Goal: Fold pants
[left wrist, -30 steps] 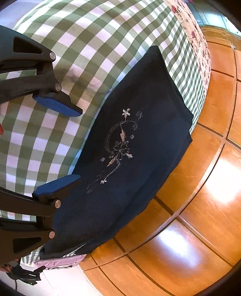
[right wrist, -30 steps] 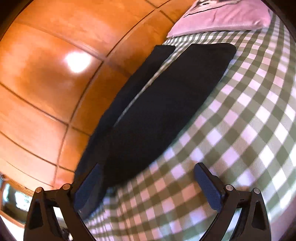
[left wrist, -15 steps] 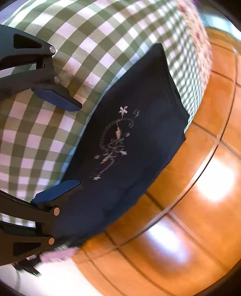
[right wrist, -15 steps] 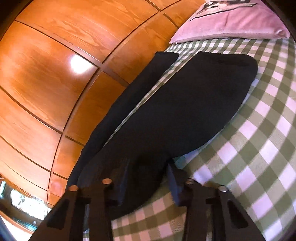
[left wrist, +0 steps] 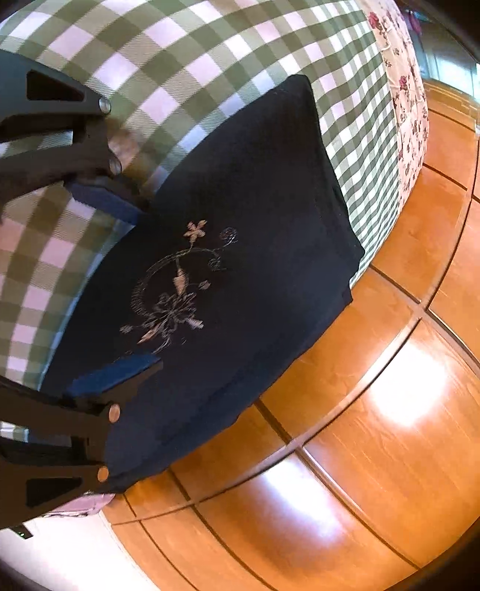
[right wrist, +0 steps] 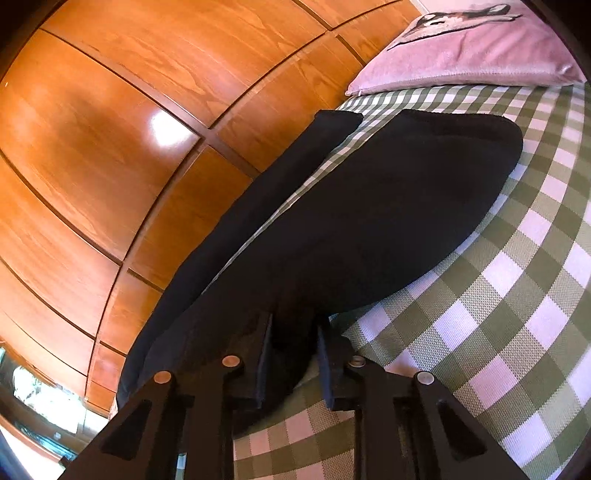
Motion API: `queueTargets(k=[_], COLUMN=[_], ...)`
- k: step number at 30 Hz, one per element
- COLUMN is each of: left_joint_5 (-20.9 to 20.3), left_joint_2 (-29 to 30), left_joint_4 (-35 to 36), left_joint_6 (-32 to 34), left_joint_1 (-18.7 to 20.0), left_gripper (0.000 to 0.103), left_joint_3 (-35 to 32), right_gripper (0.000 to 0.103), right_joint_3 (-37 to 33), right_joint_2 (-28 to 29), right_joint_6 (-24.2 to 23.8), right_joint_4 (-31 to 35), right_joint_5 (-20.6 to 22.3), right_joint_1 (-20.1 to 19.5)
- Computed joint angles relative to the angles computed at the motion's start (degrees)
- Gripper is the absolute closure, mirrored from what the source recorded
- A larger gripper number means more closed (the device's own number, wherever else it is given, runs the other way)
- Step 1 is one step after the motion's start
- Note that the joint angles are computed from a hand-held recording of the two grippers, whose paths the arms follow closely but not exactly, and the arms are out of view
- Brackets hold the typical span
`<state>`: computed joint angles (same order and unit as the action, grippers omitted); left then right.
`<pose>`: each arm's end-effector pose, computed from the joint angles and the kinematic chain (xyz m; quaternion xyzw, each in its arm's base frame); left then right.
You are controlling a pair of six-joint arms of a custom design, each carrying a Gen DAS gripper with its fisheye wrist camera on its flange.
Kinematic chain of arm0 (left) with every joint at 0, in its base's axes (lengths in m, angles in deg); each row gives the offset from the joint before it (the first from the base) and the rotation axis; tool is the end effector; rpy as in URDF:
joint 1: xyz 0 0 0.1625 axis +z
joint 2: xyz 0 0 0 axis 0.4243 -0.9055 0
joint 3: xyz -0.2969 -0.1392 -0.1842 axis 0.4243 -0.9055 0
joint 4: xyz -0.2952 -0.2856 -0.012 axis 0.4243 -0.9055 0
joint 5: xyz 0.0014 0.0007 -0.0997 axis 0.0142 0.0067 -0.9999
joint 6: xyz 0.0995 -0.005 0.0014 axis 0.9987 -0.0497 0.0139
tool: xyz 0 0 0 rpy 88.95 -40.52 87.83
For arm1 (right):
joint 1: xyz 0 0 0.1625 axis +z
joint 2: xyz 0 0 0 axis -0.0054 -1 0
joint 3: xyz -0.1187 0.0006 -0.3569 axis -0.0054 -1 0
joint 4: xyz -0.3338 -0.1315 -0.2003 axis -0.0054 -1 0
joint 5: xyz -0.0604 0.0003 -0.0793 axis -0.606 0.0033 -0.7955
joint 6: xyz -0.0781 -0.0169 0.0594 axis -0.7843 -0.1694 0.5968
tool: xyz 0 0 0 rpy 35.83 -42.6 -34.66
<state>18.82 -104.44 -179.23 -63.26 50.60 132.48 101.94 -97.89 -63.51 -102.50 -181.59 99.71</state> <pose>0.0657 -0.5766 0.3856 -0.2601 0.7760 -0.5467 0.1771 0.2416 -0.7656 0.1091 0.0236 -0.9172 0.3938 0.0557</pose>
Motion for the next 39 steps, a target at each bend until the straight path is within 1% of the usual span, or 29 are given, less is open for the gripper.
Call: queueTargets(k=[1, 2, 3, 5, 6, 8, 9, 13, 15, 18, 21, 24, 26, 28, 30, 32, 35, 37, 38, 39], left_joint_5=[0.78, 1.53, 1.78, -0.40, -0.73, -0.21, 0.19, 0.44, 0.21, 0.85, 2.09, 2.60, 2.88, 2.65, 3.17, 4.65, 6.74, 7.30, 7.63, 8.51], left_joint_2=[0.28, 0.37, 0.23, -0.62, -0.86, -1.43, -1.40, -3.05, -4.00, -6.03, -8.02, -10.32, -12.84, -13.56, -14.71, -15.37, -15.40, -14.97, -14.72, -14.56], left_joint_4=[1.32, 2.86, 3.98, 5.06, 5.67, 8.26, 8.49, 4.30, 3.56, 2.59, 2.95, 4.37, 6.33, 7.70, 8.75, 8.98, 11.95, 15.33, 16.35, 17.09], left_joint_6=[-1.06, -2.49, -3.37, -4.32, -4.38, -3.55, -3.31, -2.10, -1.20, 0.21, 1.42, 1.17, -1.29, -2.90, -4.18, -3.91, -3.96, -5.89, -6.50, -7.02], left_joint_1=[0.19, 0.48, 0.74, 1.76, 1.89, 1.66, 1.44, 0.02, -0.59, -2.15, -3.47, -4.19, -4.73, -4.50, -5.02, -5.92, -6.32, -5.98, -5.92, -6.22], left_gripper=[0.050, 0.068, 0.079, 0.081, 0.086, 0.093, 0.095, 0.096, 0.096, 0.097, 0.097, 0.096, 0.096, 0.096, 0.096, 0.096, 0.096, 0.093, 0.091, 0.084], left_joint_3=[-0.80, -1.44, -1.67, -1.56, -1.56, -1.83, -1.97, -0.22, 0.27, 2.41, 4.42, 6.81, 9.53, 9.92, 10.97, 12.03, 12.61, 12.27, 12.14, 12.27], right_gripper=[0.082, 0.082, 0.082, 0.083, 0.083, 0.085, 0.086, 0.091, 0.093, 0.094, 0.094, 0.094, 0.094, 0.094, 0.094, 0.094, 0.094, 0.094, 0.094, 0.091], right_joint_3=[-0.04, -0.05, -0.29, -0.40, -0.50, -0.82, -0.94, -1.09, -0.63, 1.35, 4.28, 7.00, 8.78, 10.48, 11.95, 13.58, 13.90, 14.39, 14.56, 14.29], right_joint_2=[0.05, 0.09, 0.28, 0.39, 0.45, 0.61, 0.63, 0.27, -0.15, -1.62, -3.87, -6.08, -7.31, -8.29, -9.14, -10.00, -9.48, -9.31, -9.21, -9.20], right_joint_6=[-0.06, -0.18, -0.27, -0.35, -0.47, -0.51, -0.41, -0.04, -0.97, -3.65, -5.09, -5.06, -5.27, -5.91, -6.11, -6.16, -7.19, -6.96, -7.09, -7.19], right_joint_4=[-0.04, -0.13, -0.11, -0.07, -0.03, 0.21, 0.39, 1.20, 0.52, -0.91, -1.95, -1.90, -2.04, -2.46, -2.64, -2.96, -2.30, -1.78, -2.61, -2.19], right_joint_5=[-0.06, -0.15, -0.23, -0.63, -0.77, -1.42, -1.56, -2.08, -3.20, -4.56, -4.24, -3.57, -3.31, -3.59, -3.84, -4.10, -6.80, -7.17, -6.96, -7.12], right_joint_1=[0.01, 0.03, 0.08, 0.16, 0.19, 0.33, 0.37, 0.47, 0.96, 1.81, 2.15, 2.10, 2.14, 2.28, 2.36, 2.23, 2.10, 1.60, 1.48, 1.57])
